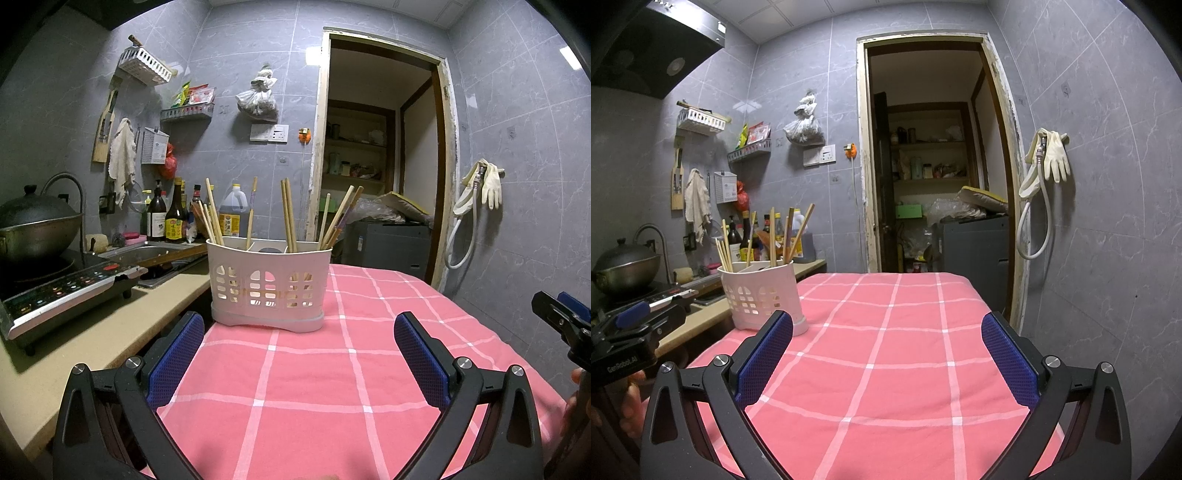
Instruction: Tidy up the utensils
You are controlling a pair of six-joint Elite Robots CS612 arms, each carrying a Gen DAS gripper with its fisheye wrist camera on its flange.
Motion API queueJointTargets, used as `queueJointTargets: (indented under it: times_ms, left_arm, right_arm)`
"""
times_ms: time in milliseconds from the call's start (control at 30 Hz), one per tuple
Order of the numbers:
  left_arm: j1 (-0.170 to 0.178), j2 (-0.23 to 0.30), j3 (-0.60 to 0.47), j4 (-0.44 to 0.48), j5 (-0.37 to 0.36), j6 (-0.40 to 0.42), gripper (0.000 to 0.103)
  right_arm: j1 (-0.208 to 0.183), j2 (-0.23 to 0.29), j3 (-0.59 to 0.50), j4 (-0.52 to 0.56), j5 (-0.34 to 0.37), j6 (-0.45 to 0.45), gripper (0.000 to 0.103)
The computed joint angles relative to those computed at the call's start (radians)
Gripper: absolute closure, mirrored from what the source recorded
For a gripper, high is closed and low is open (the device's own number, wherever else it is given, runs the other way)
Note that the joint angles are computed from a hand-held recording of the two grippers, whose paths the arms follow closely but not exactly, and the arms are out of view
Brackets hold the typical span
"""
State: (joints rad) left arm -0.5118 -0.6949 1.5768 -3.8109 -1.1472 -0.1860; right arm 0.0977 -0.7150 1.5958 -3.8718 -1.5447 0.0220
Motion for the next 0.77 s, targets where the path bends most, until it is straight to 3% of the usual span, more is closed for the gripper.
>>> queueJointTargets:
  times_ms: [767]
  left_arm:
    - [0.001,0.004,-0.001,0.001,0.001,0.001,0.002]
  right_arm:
    - [0.004,-0.002,0.002,0.002,-0.005,0.002,0.000]
